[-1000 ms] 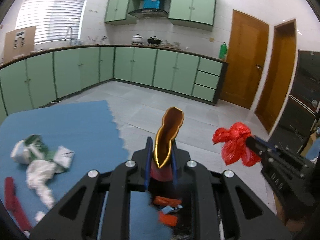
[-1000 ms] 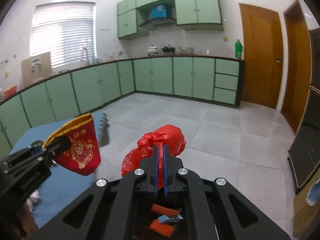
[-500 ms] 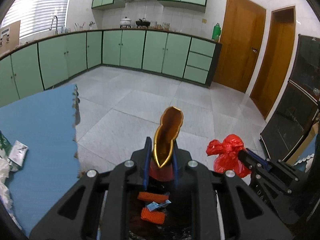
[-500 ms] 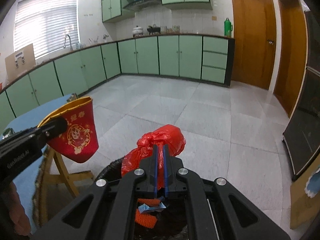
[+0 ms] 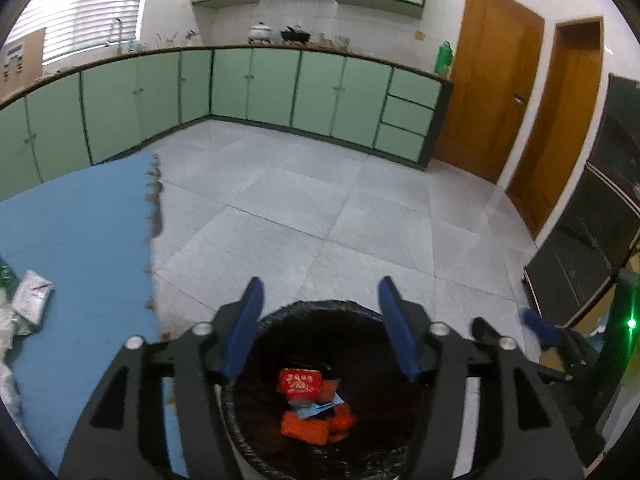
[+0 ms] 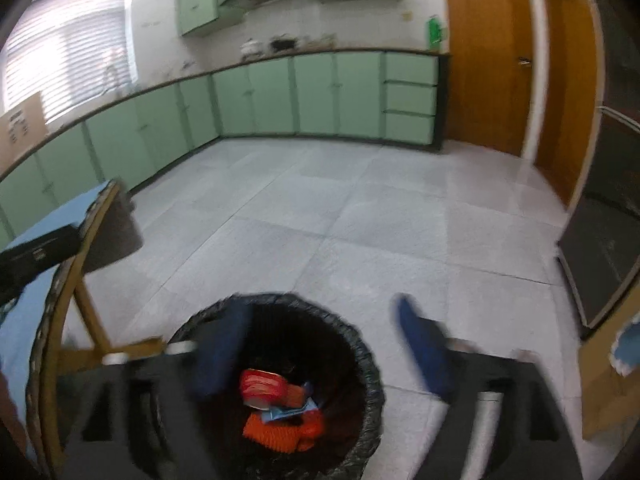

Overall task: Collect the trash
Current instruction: 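Carry the red cup and red bag over the black bin and open both tools, then grasp the white tissue with the right tool while the left tool approaches the red sponge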

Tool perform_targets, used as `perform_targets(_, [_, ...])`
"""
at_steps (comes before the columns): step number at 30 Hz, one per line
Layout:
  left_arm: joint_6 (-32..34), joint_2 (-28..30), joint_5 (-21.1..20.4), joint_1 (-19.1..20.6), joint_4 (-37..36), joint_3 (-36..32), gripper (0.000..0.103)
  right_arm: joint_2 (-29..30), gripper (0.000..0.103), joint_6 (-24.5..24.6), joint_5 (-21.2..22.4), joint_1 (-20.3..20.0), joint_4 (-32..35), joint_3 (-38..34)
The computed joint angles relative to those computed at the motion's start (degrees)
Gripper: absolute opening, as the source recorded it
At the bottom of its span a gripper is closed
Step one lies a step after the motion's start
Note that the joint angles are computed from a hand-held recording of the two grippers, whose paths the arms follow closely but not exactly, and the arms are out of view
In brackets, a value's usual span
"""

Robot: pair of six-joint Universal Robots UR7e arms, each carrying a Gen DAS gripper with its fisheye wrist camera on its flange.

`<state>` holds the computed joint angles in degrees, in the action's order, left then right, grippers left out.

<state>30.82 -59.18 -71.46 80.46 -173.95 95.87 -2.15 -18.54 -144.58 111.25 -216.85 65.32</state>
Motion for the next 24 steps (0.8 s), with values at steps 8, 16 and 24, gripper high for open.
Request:
perform_targets(8, [2.15,-8.28,2.47,1.35,-4.89,4.07,0.074,2.56,0.098,0.08,1.28,5.17,-0.49,-4.60])
perform_targets(16, [4.43,-16.07,6.12,4.99,-7.37,4.90,0.074,10.17,0.098,-0.33,5.03,11.21,6.19,-17.13])
perform_targets(24, [6.12,-19.87,8.27,9.93,-9.20,3.01,0.074,22.94,0.098,-0.58,7.15,15.82,16.57,-38.23])
